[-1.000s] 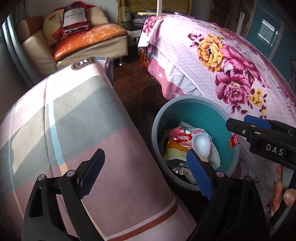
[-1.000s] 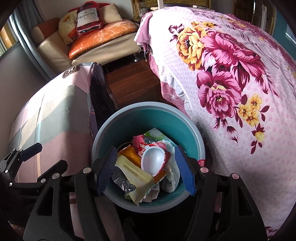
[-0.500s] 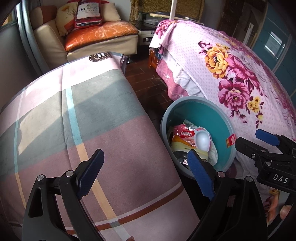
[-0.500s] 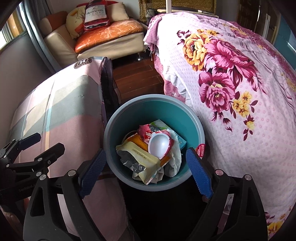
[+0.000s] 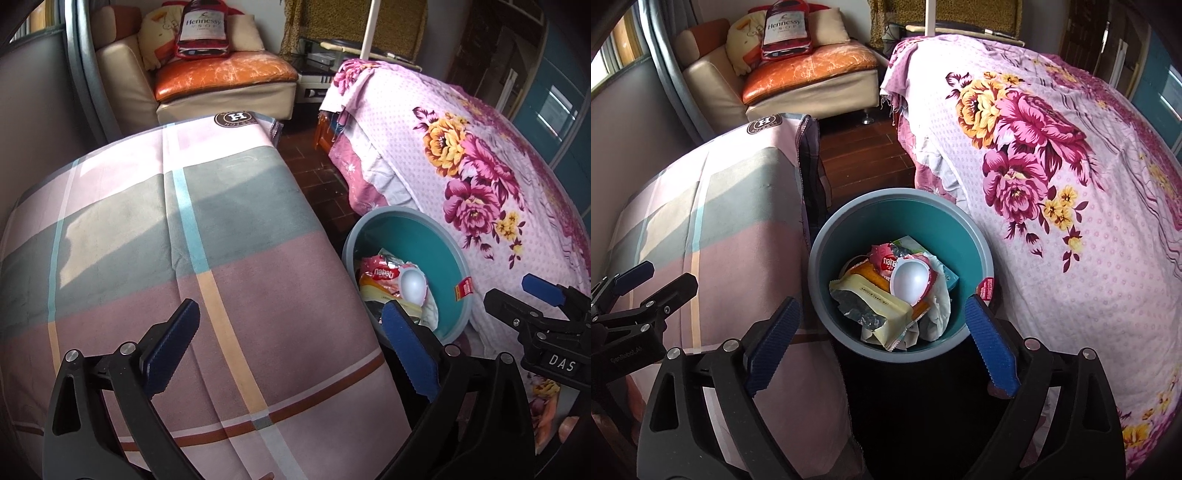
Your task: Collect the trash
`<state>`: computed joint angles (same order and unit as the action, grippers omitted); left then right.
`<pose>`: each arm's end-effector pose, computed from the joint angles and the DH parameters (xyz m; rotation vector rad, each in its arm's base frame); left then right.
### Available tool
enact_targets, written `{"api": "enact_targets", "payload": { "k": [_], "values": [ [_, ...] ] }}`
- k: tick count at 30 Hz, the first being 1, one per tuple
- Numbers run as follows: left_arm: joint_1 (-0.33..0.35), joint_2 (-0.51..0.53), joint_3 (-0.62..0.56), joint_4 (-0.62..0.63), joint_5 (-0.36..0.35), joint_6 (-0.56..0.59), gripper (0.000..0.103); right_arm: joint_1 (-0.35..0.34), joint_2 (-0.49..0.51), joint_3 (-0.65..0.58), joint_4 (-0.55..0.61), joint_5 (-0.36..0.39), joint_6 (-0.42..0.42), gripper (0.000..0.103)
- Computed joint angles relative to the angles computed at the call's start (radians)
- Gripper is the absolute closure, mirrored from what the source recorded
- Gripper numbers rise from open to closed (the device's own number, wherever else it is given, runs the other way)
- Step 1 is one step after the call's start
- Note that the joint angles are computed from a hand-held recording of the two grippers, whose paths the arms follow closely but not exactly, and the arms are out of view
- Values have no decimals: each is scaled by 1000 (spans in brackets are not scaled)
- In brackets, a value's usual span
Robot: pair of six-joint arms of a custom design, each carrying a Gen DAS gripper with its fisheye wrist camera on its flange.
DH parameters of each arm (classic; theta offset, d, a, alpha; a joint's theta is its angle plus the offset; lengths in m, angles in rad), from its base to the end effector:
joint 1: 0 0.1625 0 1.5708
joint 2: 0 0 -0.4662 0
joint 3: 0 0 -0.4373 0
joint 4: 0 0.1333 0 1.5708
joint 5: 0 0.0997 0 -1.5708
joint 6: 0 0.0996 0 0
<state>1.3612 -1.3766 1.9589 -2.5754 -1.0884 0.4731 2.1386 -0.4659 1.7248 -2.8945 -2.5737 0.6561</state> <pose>0.0544 -0.6069 0.3398 0.7338 2.4711 -0.4638 0.3931 -0.5246 -0.0913 -0.1387 -2.2373 0.7653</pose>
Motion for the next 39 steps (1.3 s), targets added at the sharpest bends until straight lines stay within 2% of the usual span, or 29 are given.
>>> {"api": "enact_targets", "payload": {
  "k": [11,39],
  "values": [
    [14,-34,29,-48,-20,20,4,11,10,-12,52,7,34,11],
    [21,-17,33,-94,31,28,4,-9,22,-10,43,29,42,11]
  ]
}}
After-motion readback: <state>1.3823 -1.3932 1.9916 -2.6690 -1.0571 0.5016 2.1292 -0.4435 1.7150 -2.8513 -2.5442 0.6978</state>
